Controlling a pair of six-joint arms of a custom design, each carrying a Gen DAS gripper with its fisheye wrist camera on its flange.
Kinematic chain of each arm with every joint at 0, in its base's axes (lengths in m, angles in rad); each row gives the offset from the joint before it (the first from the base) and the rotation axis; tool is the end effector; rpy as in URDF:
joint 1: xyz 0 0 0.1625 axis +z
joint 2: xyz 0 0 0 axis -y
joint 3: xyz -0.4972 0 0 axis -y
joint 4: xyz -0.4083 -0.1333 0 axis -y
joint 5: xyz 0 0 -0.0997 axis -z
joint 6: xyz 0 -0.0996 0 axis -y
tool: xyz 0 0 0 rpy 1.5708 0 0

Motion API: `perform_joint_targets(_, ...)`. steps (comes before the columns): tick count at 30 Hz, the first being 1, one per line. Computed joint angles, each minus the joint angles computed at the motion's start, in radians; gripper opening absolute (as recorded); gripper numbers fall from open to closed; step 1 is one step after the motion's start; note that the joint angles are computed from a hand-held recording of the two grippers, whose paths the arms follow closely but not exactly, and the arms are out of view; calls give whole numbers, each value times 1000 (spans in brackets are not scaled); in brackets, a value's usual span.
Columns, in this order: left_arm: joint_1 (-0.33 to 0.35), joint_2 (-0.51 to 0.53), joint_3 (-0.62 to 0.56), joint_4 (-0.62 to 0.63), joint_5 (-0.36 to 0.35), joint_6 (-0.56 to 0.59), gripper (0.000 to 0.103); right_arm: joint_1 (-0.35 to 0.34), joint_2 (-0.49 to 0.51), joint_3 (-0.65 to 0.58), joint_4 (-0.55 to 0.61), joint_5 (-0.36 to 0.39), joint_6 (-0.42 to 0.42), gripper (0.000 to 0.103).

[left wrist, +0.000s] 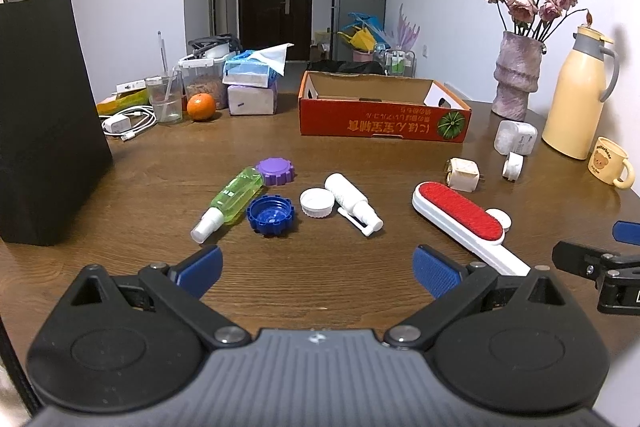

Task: Organize rigid objects
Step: 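Move the right gripper to the red lint brush handle and close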

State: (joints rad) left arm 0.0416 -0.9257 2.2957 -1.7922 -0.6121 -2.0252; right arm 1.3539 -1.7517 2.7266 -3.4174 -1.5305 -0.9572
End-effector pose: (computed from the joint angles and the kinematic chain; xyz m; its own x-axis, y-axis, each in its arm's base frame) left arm -0.3598 -0.2300 0.0453 -0.6848 -0.2809 -0.6724 0.4691 0.5362 -0.7017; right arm 0.0738 -0.3030 0.3259 -0.6789 -0.4073 0.6109 -0.7235 0.5130 -0.4619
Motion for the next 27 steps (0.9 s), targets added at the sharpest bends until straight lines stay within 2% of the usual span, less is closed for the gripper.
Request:
perform_joint_targets(15,106,-5,14,-116,37,105,103,67,161,-70,-50,-100,38,103)
perform_joint_targets(27,193,-11,34,-197,72,166,103,102,317,-143,-85,-173,34,101)
